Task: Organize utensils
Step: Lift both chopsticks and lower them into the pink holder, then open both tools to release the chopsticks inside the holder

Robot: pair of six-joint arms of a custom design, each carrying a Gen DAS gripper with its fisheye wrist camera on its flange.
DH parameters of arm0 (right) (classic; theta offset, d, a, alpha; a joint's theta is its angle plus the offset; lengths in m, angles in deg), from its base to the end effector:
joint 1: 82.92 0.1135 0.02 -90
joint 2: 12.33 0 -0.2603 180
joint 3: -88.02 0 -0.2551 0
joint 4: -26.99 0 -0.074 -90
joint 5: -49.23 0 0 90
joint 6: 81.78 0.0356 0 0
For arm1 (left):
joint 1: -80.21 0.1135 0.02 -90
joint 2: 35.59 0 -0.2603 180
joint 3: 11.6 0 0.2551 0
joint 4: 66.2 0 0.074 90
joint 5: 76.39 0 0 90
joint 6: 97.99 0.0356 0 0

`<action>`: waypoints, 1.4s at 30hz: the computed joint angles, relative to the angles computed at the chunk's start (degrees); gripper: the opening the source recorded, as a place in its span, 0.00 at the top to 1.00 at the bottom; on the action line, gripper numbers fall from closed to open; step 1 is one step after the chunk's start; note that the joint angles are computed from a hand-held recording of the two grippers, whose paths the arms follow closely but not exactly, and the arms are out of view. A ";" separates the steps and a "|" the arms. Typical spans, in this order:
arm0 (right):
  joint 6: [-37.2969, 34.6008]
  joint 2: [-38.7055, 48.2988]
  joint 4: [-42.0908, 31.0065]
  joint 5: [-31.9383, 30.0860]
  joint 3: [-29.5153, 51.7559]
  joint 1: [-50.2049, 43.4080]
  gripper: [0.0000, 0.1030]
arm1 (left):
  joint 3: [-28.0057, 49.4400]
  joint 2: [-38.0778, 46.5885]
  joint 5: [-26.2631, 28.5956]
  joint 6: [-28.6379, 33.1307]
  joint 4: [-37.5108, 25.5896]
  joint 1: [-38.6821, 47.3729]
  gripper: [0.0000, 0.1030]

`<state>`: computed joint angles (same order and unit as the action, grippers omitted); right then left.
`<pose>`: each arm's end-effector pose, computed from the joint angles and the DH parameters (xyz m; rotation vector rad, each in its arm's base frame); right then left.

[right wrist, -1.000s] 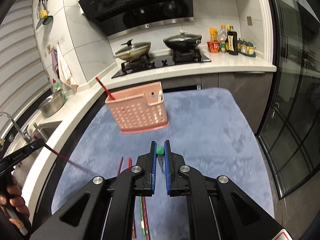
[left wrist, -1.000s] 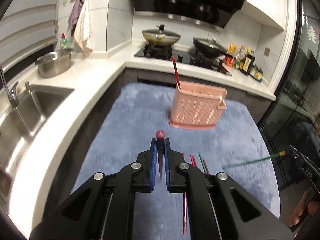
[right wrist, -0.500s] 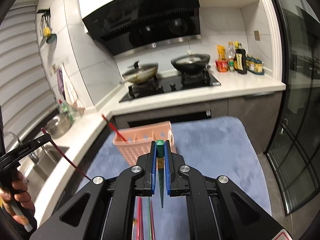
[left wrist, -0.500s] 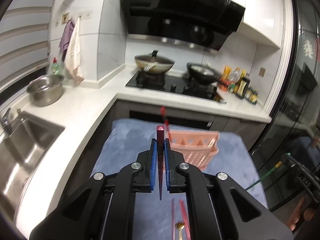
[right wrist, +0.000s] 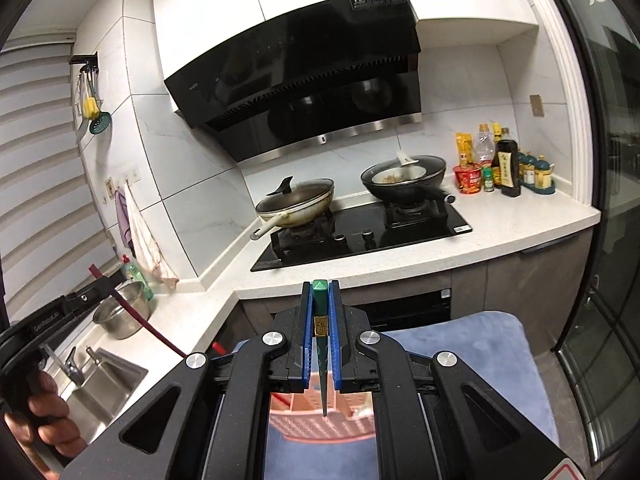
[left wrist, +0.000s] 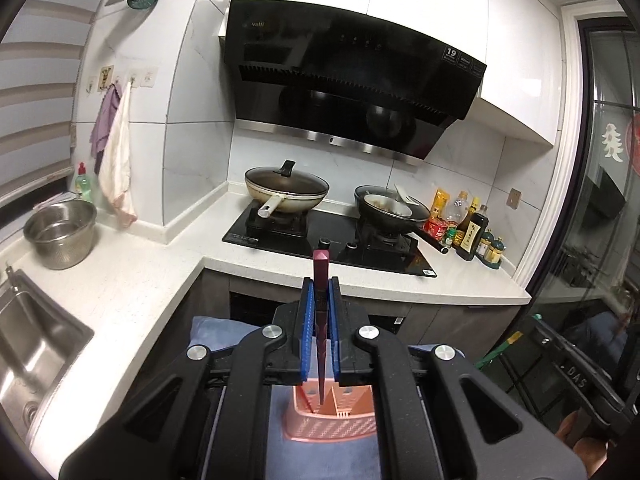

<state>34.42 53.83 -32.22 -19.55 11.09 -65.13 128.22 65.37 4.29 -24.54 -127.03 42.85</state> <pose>0.2114 0.0543 0.4641 0.3814 1.8973 0.1488 0.2971 -0.2195 0.4883 0.2497 1.9615 -0.4605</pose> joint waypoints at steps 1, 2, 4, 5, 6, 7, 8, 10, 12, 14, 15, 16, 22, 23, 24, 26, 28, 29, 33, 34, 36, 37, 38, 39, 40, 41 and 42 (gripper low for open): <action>-0.11 0.99 1.13 -1.13 -0.09 -0.80 0.93 | 0.90 1.36 -0.10 -0.05 -0.04 0.11 0.93; -0.29 2.01 2.46 -2.25 -0.49 -1.68 0.93 | 1.04 2.19 -0.06 -0.06 0.20 0.21 0.93; -0.55 3.56 4.14 -3.24 -1.04 -2.67 0.93 | 2.20 4.35 0.25 -0.13 -0.15 0.44 0.93; -0.56 4.37 5.12 -4.33 -1.63 -3.54 0.93 | 2.22 5.32 0.50 -0.16 -0.10 0.58 0.93; -0.34 5.05 5.36 -5.32 -1.58 -4.23 0.93 | 2.20 5.94 0.51 -0.15 -0.12 0.64 0.93; 0.07 5.41 5.69 -6.77 -1.62 -5.09 0.93 | 1.83 6.26 0.67 -0.09 0.01 0.82 0.93; 0.55 5.57 6.06 -8.21 -1.60 -5.76 0.93 | 1.47 6.67 0.70 0.06 0.29 0.99 0.93; 0.36 5.82 6.25 -9.44 -0.43 -6.42 0.93 | 1.00 6.96 0.89 0.16 0.68 1.34 0.93; -0.33 6.23 6.13 -9.28 1.50 -6.40 0.93 | 1.27 7.50 1.23 0.18 0.70 1.86 0.93; -0.80 6.86 6.06 -9.26 3.60 -6.60 0.93 | 2.00 8.20 1.25 -0.07 0.47 2.14 0.93; -1.13 7.20 6.10 -9.16 4.66 -6.81 0.93 | 2.32 8.51 1.28 -0.16 0.33 2.20 0.93; -1.26 7.59 6.05 -9.21 5.50 -7.04 0.93 | 2.52 8.78 1.45 -0.27 0.24 2.28 0.93; -1.38 9.02 7.02 -9.40 2.59 -7.36 0.93 | 2.61 9.88 1.35 -0.36 0.03 2.19 0.93; -1.26 9.12 7.31 -9.62 1.74 -7.50 0.93 | 2.57 10.08 1.45 -0.49 -0.05 2.28 0.93; -1.01 9.37 7.92 -9.98 0.06 -7.71 0.93 | 2.40 10.16 1.57 -0.58 -0.09 2.37 0.93; -0.63 9.81 8.61 -10.42 -2.02 -8.00 0.93 | 1.55 10.25 1.81 -0.76 0.07 2.56 0.93; -0.30 10.12 8.97 -11.10 -3.44 -8.28 0.93 | 1.30 10.45 2.00 -0.86 -0.02 2.80 0.93; -0.24 10.37 9.12 -11.36 -3.97 -8.29 0.93 | 0.78 10.43 2.15 -0.95 0.11 2.97 0.93; -0.49 11.57 9.20 -11.43 -5.30 -8.03 0.93 | -0.22 10.53 2.83 -1.54 0.12 3.55 0.93; -0.44 11.73 9.20 -11.57 -5.57 -8.16 0.93 | -0.38 10.57 2.99 -1.80 0.13 3.69 0.93; -0.12 11.96 9.29 -11.94 -6.20 -8.46 0.93 | -1.62 10.13 3.39 -2.05 0.81 4.00 0.93; -0.06 11.72 9.75 -11.85 -6.82 -8.49 0.91 | -2.21 9.86 3.75 -2.09 1.13 4.13 0.93; -0.05 11.50 9.73 -11.13 -7.07 -8.30 0.89 | -2.29 9.78 3.93 -2.05 1.04 4.17 0.92; -0.10 11.32 9.66 -10.45 -7.25 -8.11 0.85 | -2.37 9.73 3.84 -1.99 0.93 4.19 0.84; -0.15 11.35 9.71 -10.24 -7.21 -8.13 0.80 | -2.42 9.65 3.43 -2.04 0.67 4.20 0.77; -0.10 11.11 9.79 -9.97 -7.41 -8.09 0.77 | -3.43 9.00 3.13 -2.30 1.22 4.24 0.65; 0.02 10.71 9.85 -9.72 -7.67 -8.03 0.73 | -5.04 8.00 2.93 -2.39 2.46 4.25 0.63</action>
<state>34.44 64.54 -22.36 -29.27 3.43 -73.16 123.18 73.38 7.22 -26.94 -124.57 47.09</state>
